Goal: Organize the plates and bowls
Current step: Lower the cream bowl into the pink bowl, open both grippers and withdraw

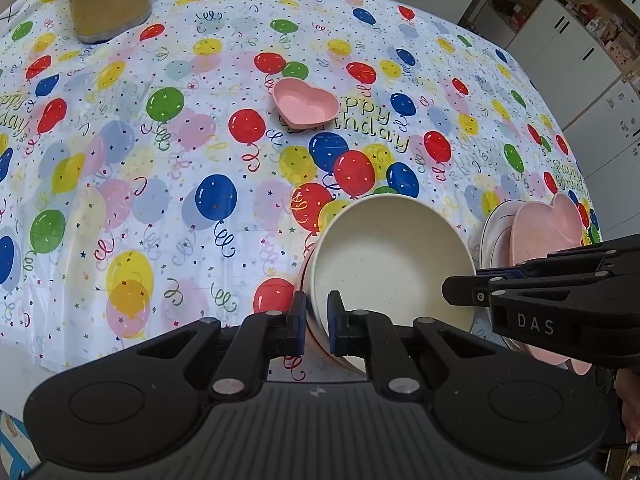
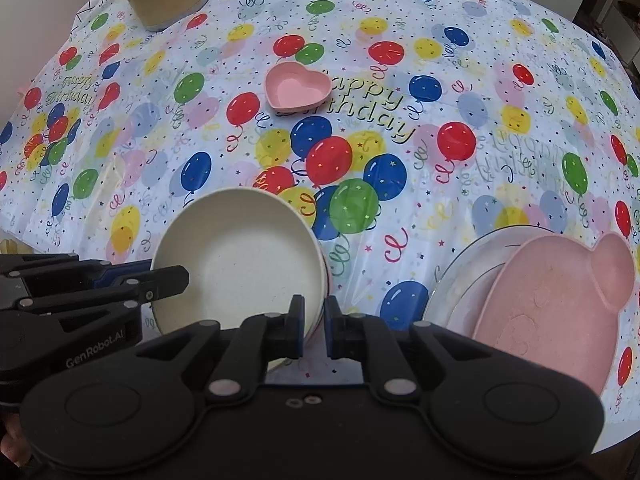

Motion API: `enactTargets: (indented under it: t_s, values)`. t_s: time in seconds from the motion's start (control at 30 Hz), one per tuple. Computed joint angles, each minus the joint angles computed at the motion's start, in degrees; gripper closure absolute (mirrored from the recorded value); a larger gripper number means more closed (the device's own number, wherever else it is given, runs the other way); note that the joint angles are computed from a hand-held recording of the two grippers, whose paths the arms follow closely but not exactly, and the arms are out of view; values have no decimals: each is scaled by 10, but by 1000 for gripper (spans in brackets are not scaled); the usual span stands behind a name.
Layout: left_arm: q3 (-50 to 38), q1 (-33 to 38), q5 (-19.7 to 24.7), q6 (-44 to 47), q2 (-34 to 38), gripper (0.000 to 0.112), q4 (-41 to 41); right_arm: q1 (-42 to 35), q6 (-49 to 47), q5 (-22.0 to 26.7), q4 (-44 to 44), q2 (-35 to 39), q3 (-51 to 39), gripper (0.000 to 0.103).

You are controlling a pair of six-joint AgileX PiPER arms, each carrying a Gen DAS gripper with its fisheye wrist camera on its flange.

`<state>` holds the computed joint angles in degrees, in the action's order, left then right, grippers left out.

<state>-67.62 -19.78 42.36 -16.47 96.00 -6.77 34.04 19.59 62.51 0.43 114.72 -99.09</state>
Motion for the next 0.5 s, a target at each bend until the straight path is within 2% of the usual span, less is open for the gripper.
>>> enactTargets:
  t_s: [0.07,0.23,0.5]
  values:
    - [0,2,-1,7,2,102,-5,1,0,5,-1,5,-6,94]
    - [-4,8,3,26,5,102,-16,-3,-9,21,10,16,-28,84]
    - [-10,18,6,49,-15,102,-22,-5,-30,32,9,15,-60,78]
